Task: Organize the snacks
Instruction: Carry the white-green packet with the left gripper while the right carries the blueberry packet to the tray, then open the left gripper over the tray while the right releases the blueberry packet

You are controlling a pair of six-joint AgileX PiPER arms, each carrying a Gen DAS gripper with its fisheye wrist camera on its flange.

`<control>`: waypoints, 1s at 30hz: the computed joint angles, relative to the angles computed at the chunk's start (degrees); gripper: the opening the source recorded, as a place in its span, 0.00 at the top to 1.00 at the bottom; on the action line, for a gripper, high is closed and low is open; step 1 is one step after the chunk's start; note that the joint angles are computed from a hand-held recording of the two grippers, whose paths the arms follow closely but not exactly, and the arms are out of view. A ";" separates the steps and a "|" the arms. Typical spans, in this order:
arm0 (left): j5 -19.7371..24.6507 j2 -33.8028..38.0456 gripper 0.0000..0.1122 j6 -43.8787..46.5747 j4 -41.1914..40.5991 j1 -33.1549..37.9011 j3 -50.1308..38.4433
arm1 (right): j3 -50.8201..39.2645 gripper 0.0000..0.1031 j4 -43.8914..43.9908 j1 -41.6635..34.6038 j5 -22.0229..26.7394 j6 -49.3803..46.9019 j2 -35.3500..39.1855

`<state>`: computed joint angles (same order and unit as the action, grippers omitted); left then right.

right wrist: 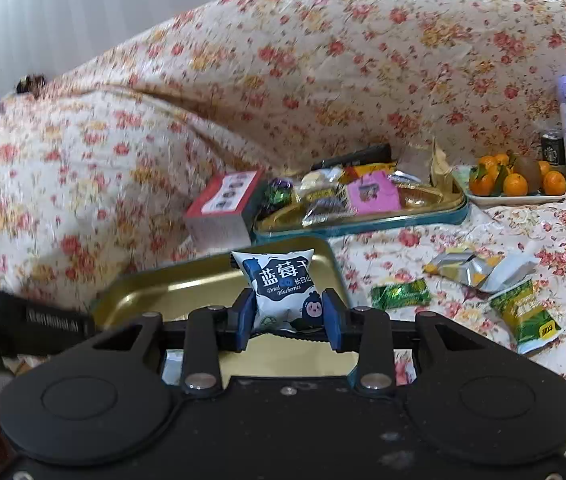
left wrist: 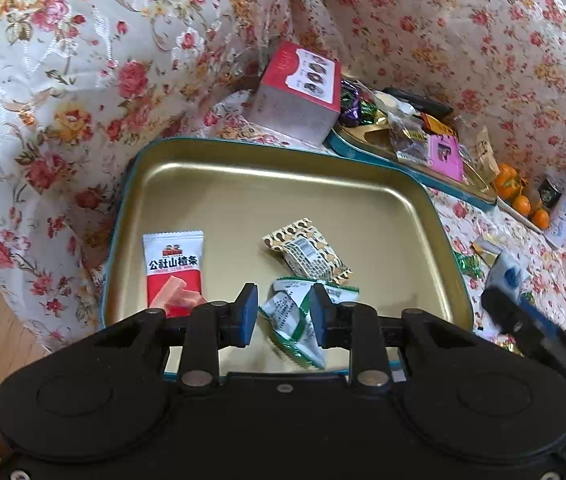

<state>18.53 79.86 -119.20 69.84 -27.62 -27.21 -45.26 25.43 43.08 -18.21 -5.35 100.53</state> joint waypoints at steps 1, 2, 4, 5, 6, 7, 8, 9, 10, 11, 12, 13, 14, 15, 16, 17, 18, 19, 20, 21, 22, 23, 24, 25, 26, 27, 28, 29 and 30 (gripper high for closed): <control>-0.39 -0.22 0.68 0.39 -0.45 0.44 0.10 | 0.11 0.63 1.14 0.40 0.27 -1.23 -0.03; -0.68 -0.29 0.68 0.70 -0.81 0.75 0.13 | -0.10 0.63 2.47 0.72 0.50 -2.55 0.18; -0.68 -0.34 0.68 1.58 -1.86 0.85 0.03 | -0.75 0.63 5.21 1.23 1.05 -5.44 0.60; -0.54 -0.24 0.68 2.05 -2.40 0.75 -0.08 | -0.72 0.63 6.15 1.37 1.18 -6.55 0.62; -0.29 -0.07 0.68 2.60 -3.06 0.53 -0.26 | -0.98 0.63 7.26 1.53 1.31 -7.83 0.87; -0.18 0.15 0.68 3.33 -3.77 0.42 -0.43 | -1.26 0.63 8.07 1.66 1.46 -8.73 1.15; -0.14 0.33 0.68 3.86 -4.30 0.32 -0.57 | -1.27 0.63 8.10 1.71 1.59 -8.83 1.21; -0.25 0.54 0.68 4.29 -4.69 0.32 -0.67 | -1.37 0.63 7.68 1.74 1.62 -8.45 1.50; -0.35 0.75 0.68 4.32 -4.79 0.25 -0.78 | -1.50 0.63 7.83 1.75 1.88 -8.72 1.58; -0.50 0.87 0.68 4.58 -5.04 0.26 -0.85 | -1.61 0.63 8.25 1.84 1.94 -9.20 1.72; -0.62 0.97 0.68 4.95 -5.31 0.25 -0.93 | -1.61 0.63 8.53 1.97 1.80 -9.55 1.86; -0.64 1.04 0.68 5.29 -5.56 0.22 -1.01 | -1.68 0.63 8.81 2.04 1.72 -9.91 2.00; -0.59 1.10 0.68 5.38 -5.60 0.15 -1.06 | -1.81 0.63 9.16 2.07 1.80 -10.28 2.11; -0.59 1.11 0.68 5.47 -5.64 0.13 -1.07 | -1.91 0.63 8.95 2.01 1.96 -10.12 2.18; -0.66 1.13 0.68 5.54 -5.67 0.13 -1.08 | -2.06 0.63 8.49 1.88 2.19 -9.71 2.30; -0.71 1.14 0.68 5.80 -5.89 0.14 -1.11 | -2.23 0.62 8.06 1.77 2.49 -9.42 2.38; -0.77 1.15 0.68 5.89 -5.94 0.15 -1.12 | -2.36 0.62 7.66 1.71 2.66 -9.12 2.50; -0.80 1.19 0.68 5.98 -5.98 0.15 -1.16 | -2.44 0.61 7.50 1.71 2.73 -9.00 2.61; -0.91 1.19 0.68 6.19 -6.04 0.29 -1.16 | -2.39 0.61 7.39 1.77 2.57 -8.84 2.68; -0.94 1.21 0.68 6.25 -6.05 0.28 -1.18 | -2.39 0.61 7.21 1.81 2.42 -8.60 2.72; -0.92 1.21 0.68 6.26 -6.09 0.21 -1.19 | -2.34 0.61 7.28 1.83 2.28 -8.61 2.75; -1.06 1.26 0.68 6.50 -6.16 0.34 -1.21 | -2.31 0.61 7.11 1.85 2.31 -8.43 2.75; -1.07 1.33 0.68 6.76 -6.36 0.36 -1.29 | -2.28 0.61 6.69 1.73 2.38 -8.05 2.74; -1.08 1.41 0.68 6.93 -6.48 0.31 -1.37 | -2.20 0.61 6.58 1.65 2.34 -7.86 2.71; -1.07 1.48 0.68 6.97 -6.49 0.25 -1.43 | -2.05 0.61 6.24 1.62 2.22 -7.37 2.63; -1.00 1.55 0.68 7.02 -6.52 0.17 -1.48 | -1.94 0.61 5.89 1.54 2.21 -6.90 2.55; -0.92 1.62 0.68 7.09 -6.57 0.07 -1.52 | -1.83 0.61 5.71 1.49 2.23 -6.63 2.46; -0.85 1.68 0.68 7.15 -6.60 -0.03 -1.55 | -1.70 0.61 5.67 1.50 2.13 -6.54 2.36; -0.80 1.75 0.68 7.23 -6.66 -0.13 -1.59 | -1.55 0.61 5.81 1.56 1.92 -6.58 2.31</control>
<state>17.73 81.61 -111.97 63.18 -27.76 -28.80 -46.82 31.24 44.64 -16.29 -11.93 102.84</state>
